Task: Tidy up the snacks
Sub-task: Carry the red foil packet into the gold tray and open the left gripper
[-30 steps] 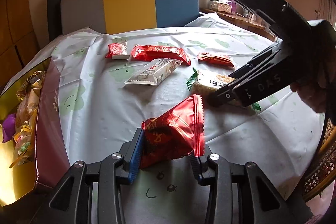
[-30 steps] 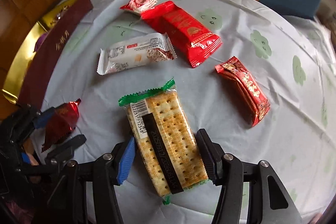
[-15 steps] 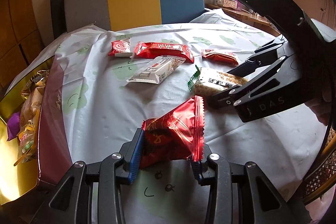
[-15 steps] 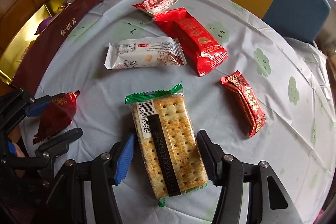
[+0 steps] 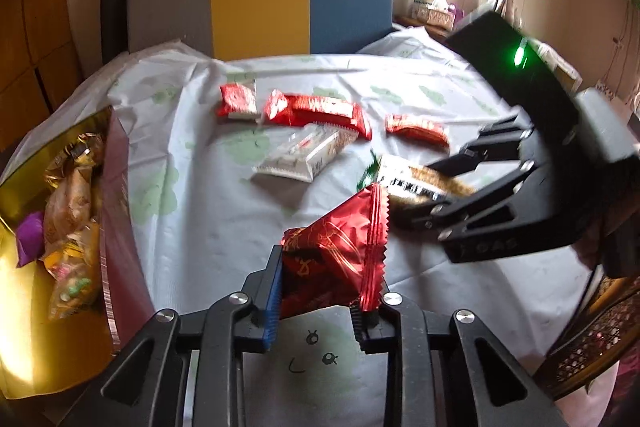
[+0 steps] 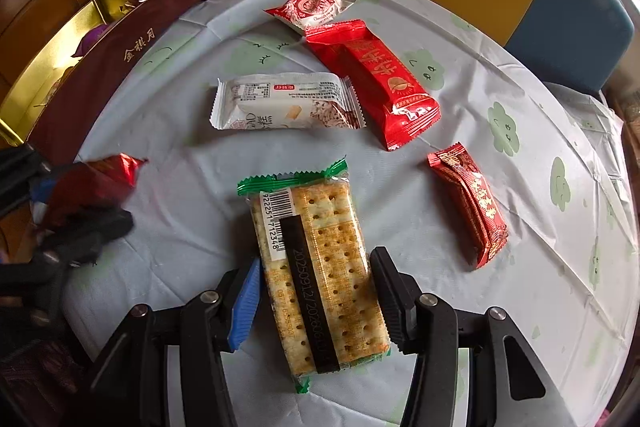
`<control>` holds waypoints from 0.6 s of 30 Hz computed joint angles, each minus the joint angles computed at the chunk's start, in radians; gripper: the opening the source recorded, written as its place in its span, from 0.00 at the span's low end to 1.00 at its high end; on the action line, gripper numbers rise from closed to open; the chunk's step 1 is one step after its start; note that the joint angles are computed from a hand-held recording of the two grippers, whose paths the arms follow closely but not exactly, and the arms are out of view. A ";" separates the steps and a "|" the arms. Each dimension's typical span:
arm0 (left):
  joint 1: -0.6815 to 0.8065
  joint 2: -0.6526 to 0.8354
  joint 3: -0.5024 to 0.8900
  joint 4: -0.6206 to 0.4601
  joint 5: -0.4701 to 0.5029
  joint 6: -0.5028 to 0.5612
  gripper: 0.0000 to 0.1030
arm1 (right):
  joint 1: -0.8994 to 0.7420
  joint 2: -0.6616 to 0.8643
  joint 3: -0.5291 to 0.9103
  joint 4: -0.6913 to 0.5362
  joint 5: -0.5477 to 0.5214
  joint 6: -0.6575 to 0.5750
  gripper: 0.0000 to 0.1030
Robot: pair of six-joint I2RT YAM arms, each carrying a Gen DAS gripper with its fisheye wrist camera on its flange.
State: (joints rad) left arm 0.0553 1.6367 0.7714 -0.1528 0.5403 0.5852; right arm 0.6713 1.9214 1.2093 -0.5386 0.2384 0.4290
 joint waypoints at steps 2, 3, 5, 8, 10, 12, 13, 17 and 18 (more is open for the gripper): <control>0.023 -0.009 0.026 -0.039 0.029 -0.004 0.28 | 0.001 -0.003 -0.006 0.005 0.002 -0.001 0.51; 0.036 -0.012 0.041 -0.059 0.039 -0.008 0.28 | 0.002 -0.004 -0.008 0.007 0.002 0.000 0.52; 0.074 -0.018 0.087 -0.116 0.073 -0.016 0.27 | 0.004 -0.008 -0.011 0.008 0.004 0.002 0.52; 0.153 -0.024 0.169 -0.182 0.100 -0.051 0.27 | 0.005 -0.011 -0.016 0.010 0.005 0.000 0.52; 0.207 -0.012 0.223 -0.213 0.117 -0.074 0.27 | 0.004 -0.012 -0.017 0.011 0.006 -0.004 0.52; 0.274 0.030 0.303 -0.244 0.112 -0.114 0.27 | 0.007 -0.011 -0.014 0.007 0.013 -0.008 0.52; 0.292 0.048 0.328 -0.254 0.103 -0.126 0.27 | 0.009 -0.010 -0.012 0.005 0.015 -0.007 0.52; 0.385 0.155 0.453 -0.298 0.068 -0.186 0.28 | 0.013 -0.008 -0.009 0.003 0.018 -0.004 0.52; 0.401 0.176 0.470 -0.312 0.061 -0.187 0.28 | 0.012 -0.008 -0.010 0.004 0.018 -0.005 0.52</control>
